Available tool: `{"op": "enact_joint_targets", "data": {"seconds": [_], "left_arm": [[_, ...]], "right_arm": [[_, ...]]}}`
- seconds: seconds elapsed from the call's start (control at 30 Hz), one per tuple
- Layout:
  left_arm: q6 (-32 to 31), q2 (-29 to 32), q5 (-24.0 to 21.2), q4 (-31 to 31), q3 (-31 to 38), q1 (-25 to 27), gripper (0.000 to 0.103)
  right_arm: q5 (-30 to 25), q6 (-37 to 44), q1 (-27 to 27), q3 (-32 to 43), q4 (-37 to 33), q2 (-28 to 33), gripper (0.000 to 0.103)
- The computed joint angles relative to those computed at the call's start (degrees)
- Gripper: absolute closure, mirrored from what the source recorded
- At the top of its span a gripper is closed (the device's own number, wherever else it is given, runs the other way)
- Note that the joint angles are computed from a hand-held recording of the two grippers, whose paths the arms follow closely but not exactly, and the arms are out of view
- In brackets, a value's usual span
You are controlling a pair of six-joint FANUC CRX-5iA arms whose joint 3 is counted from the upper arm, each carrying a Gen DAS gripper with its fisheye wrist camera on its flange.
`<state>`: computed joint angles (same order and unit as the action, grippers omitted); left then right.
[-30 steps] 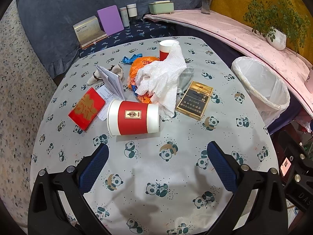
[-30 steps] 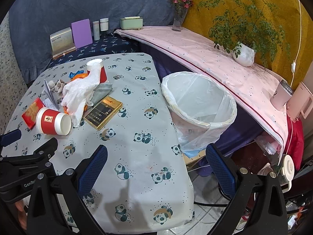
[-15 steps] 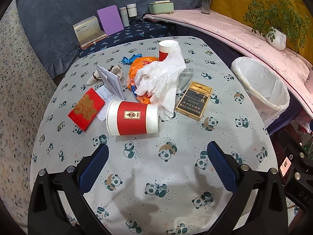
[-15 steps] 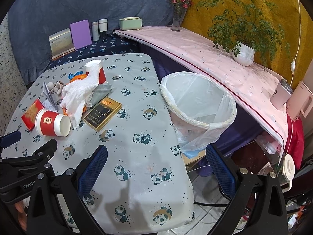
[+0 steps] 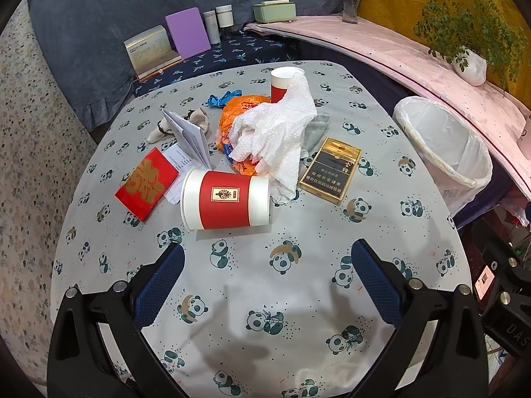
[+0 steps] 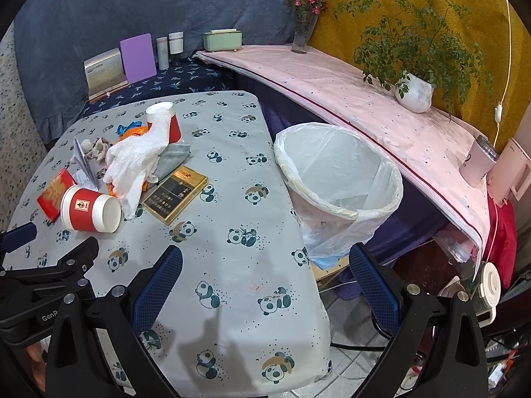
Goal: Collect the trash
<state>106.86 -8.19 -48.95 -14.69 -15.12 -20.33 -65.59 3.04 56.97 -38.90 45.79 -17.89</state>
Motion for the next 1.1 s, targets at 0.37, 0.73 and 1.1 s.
{"op": "enact_joint_targets", "data": {"seconds": [0.37,0.73,1.1], "left_arm": [[-0.3,0.1,0.0,0.2,0.0,0.2,0.007],[0.3,-0.3,0.4,-0.2,0.3,-0.6,0.007],[-0.2,-0.6,1.3,0.1,-0.1,-0.9,0.007]], "right_arm": [[0.1,-0.2,-0.1,-0.1,0.4,0.1,0.007],[-0.4,-1.7,0.3,-0.8,1.4,-0.6,0.007],[-0.7,-2.0,0.4,-1.1,1.5,-0.8,0.007]]}}
